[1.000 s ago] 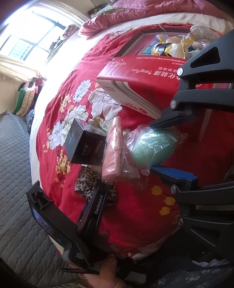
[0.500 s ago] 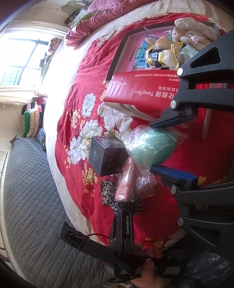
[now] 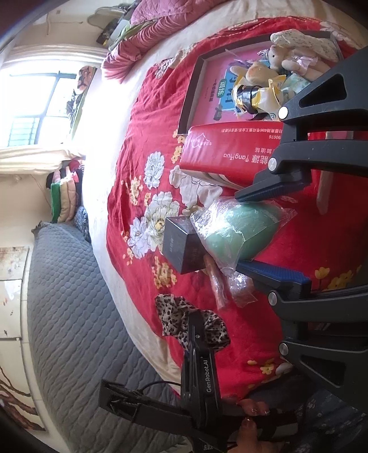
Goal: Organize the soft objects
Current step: 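Carry the scrunchie with the left tool while the right tool carries the green bag toward the tray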
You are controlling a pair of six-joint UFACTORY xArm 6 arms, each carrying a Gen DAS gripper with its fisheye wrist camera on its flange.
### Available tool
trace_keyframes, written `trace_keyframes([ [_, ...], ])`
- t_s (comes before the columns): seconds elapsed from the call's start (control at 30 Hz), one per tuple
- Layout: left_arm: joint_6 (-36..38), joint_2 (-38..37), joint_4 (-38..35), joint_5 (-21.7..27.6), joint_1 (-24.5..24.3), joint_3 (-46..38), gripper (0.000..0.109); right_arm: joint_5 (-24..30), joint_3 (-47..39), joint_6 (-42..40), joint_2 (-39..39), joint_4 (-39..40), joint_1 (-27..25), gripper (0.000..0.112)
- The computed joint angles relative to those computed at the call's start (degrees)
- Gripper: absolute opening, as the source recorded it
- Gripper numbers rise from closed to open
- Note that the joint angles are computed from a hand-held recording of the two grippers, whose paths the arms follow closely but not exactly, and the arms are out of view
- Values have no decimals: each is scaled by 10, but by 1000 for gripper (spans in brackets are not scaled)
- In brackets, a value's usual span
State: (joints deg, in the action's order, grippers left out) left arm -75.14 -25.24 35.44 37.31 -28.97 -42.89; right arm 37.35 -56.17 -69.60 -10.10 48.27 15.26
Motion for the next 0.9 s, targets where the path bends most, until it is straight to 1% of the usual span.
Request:
trace_keyframes([
  [0.1,-1,4,4,10,-13,-14,21,5,-1,-1,-4,11,-7,43],
  [0.4,1,28,19,70,-53,-65,21,8,0,-17,-19,52,-23,43],
  [0.73,7,50,31,101,-84,-110,21,27,5,-29,-37,80,-42,43],
  [0.9,21,73,27,102,-95,-140,21,32,6,-37,-43,99,-55,44],
])
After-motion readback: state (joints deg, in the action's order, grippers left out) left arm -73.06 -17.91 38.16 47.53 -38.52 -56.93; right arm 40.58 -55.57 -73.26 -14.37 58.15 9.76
